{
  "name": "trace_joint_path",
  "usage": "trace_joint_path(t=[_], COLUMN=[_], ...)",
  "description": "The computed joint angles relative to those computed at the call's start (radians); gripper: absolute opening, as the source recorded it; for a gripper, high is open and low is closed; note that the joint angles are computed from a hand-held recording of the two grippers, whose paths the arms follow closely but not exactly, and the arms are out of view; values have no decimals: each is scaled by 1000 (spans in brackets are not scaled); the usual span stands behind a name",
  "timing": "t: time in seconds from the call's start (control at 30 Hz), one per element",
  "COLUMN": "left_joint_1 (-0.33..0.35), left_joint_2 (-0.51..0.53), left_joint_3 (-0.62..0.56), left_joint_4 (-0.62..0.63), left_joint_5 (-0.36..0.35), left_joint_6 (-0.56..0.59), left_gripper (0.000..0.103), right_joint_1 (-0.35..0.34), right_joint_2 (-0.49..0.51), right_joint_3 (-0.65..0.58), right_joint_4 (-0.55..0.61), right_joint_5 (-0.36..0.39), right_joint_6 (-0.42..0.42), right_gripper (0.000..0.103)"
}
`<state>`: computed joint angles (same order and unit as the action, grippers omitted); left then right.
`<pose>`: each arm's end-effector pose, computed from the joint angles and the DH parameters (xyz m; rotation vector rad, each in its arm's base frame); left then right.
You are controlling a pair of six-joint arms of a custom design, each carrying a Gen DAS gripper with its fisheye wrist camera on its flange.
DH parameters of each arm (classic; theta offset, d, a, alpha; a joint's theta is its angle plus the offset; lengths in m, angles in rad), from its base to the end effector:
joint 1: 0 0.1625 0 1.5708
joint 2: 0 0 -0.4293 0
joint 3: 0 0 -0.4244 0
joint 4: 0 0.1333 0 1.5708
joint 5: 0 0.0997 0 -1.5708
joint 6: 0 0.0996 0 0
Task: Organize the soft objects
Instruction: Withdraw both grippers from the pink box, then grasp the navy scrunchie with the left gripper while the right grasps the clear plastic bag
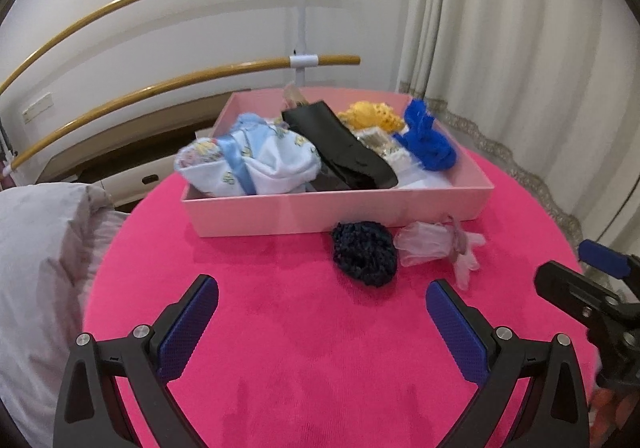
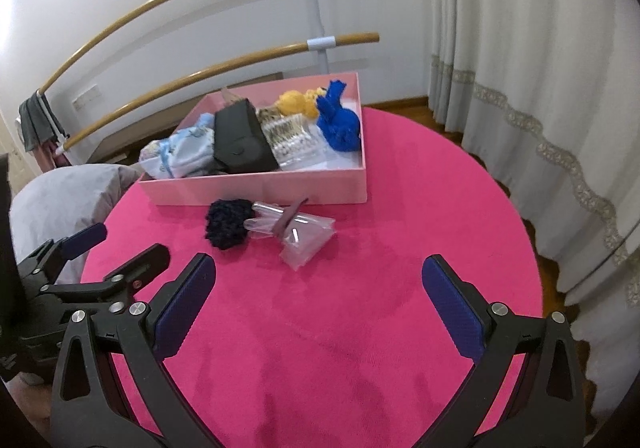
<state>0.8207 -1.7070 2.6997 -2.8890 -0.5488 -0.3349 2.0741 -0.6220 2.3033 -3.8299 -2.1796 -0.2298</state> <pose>-0.0344 -0.3571 0.2150 0.2599 2.2344 -0.9634 0.2744 -0.3401 -0.0232 0.6762 -2.4108 0.8408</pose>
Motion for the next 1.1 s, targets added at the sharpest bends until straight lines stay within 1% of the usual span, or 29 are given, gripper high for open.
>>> trace_joint_path(t=[0.07, 0.13, 0.2, 0.27, 0.47, 0.53, 0.57, 0.63, 0.67, 0.7, 0.73, 0.77, 0.8, 0.83, 0.87, 0.9, 0.97, 1.1], left_joint_1=[61, 108, 149, 184, 258, 277, 283, 292, 296, 298, 300, 302, 305, 305, 300, 299, 299, 308], left_joint_2=[113, 201, 284, 342, 438, 445, 451, 460, 461, 462, 463, 454, 457, 456, 449, 446, 438, 409], left_joint_3=[-39, -76, -114, -148, -216, -233, -244, -259, -261, -262, -262, -257, -255, -255, -244, -239, -231, -218], left_joint_4=[-126, -209, -275, -319, -393, -384, -371, -359, -368, -375, -385, -389, -408, -416, -427, -434, -440, -432], left_joint_5=[-24, -42, -55, -68, -92, -113, -118, -132, -142, -152, -161, -173, -186, -193, -202, -210, -222, -240], left_joint_6=[75, 131, 177, 215, 281, 285, 286, 292, 302, 311, 320, 327, 346, 358, 371, 383, 401, 398], left_gripper=[103, 103, 103, 103, 103, 103, 101, 98, 95, 91, 89, 84, 77, 72, 61, 54, 50, 42], right_joint_1=[-21, -39, -59, -75, -104, -114, -118, -122, -125, -130, -134, -137, -142, -144, -145, -144, -145, -135], right_joint_2=[4, 9, 14, 19, 36, 40, 41, 49, 49, 48, 46, 43, 38, 35, 32, 33, 31, 51], right_joint_3=[-14, -30, -48, -62, -98, -107, -110, -122, -125, -127, -130, -132, -133, -136, -138, -141, -144, -158], right_joint_4=[14, 28, 46, 63, 114, 135, 147, 162, 167, 174, 186, 197, 210, 224, 237, 246, 270, 282], right_joint_5=[14, 25, 43, 60, 95, 111, 116, 118, 122, 132, 140, 152, 164, 168, 170, 167, 175, 160], right_joint_6=[-11, -21, -28, -37, -64, -67, -68, -73, -72, -71, -73, -77, -79, -79, -82, -85, -96, -140], right_gripper=[103, 103, 103, 103, 103, 103, 102, 97, 96, 96, 96, 95, 93, 93, 92, 87, 84, 83])
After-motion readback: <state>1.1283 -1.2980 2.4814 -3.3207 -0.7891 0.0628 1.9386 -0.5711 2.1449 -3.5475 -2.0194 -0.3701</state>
